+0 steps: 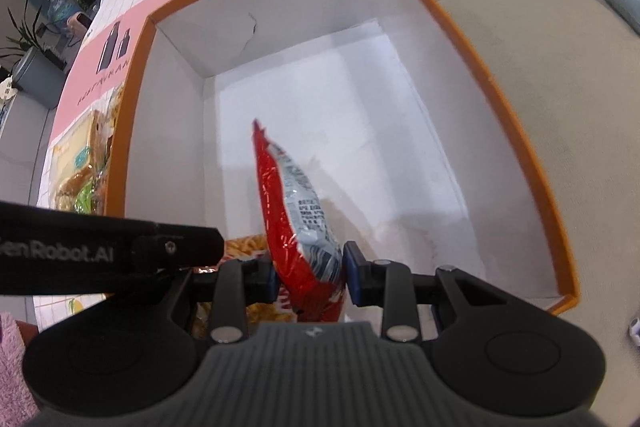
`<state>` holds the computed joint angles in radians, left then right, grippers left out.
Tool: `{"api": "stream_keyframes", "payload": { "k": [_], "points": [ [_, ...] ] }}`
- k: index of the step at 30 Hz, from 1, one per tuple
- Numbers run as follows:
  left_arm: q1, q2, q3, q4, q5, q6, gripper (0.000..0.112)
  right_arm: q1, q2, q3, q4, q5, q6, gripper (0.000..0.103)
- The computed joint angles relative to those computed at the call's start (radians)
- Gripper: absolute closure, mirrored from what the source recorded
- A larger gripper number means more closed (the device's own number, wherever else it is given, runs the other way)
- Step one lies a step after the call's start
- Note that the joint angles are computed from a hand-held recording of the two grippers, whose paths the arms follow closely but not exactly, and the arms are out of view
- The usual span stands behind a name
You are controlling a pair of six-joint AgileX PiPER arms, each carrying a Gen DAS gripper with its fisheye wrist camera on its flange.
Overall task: Organize snacks
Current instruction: 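Carry both bags over the orange box and open both tools to drop them, then move both tools back over the remaining snacks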
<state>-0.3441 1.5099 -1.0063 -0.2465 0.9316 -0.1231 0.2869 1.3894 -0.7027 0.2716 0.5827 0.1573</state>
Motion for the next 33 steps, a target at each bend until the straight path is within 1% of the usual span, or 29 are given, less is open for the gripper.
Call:
{"api": "stream_keyframes", "payload": {
  "k": [3,5,8,12,16,18,19,20,22,29,33],
  "points": [
    [-0.005,-0.045,0.014,0.037,-0.007,-0.019,0.063,0.021,0.017,-0.008,0.003,0.006,0.007,0.073],
    [0.01,-0.081,0.029,0.026,-0.012,0.005,0.063,0.044,0.025,-0.018,-0.022,0.011,0.04,0.073],
    [0.047,-0.124,0.04,-0.013,0.007,0.06,0.063,0.083,0.047,-0.034,-0.057,0.024,0.085,0.073],
    [0.051,-0.186,0.056,0.032,0.018,0.054,0.062,0.152,0.09,-0.068,-0.127,0.05,0.144,0.071],
    [0.097,-0.229,0.072,0.006,0.037,0.101,0.062,0.199,0.113,-0.094,-0.192,0.066,0.221,0.071],
    [0.113,-0.25,0.077,0.011,0.044,0.112,0.062,0.205,0.11,-0.096,-0.212,0.074,0.249,0.067],
    [0.114,-0.261,0.08,0.016,0.046,0.11,0.062,0.216,0.11,-0.102,-0.232,0.078,0.275,0.059],
    [0.126,-0.275,0.085,0.012,0.049,0.121,0.062,0.232,0.109,-0.111,-0.265,0.084,0.313,0.051],
    [0.158,-0.302,0.091,0.0,0.06,0.152,0.062,0.274,0.086,-0.118,-0.351,0.108,0.405,0.043],
    [0.323,-0.406,0.121,-0.059,0.103,0.287,0.062,0.398,0.011,-0.163,-0.569,0.205,0.626,0.042],
    [0.416,-0.471,0.161,-0.062,0.082,0.364,0.062,0.532,-0.052,-0.173,-0.739,0.23,0.808,0.042]
  ]
}}
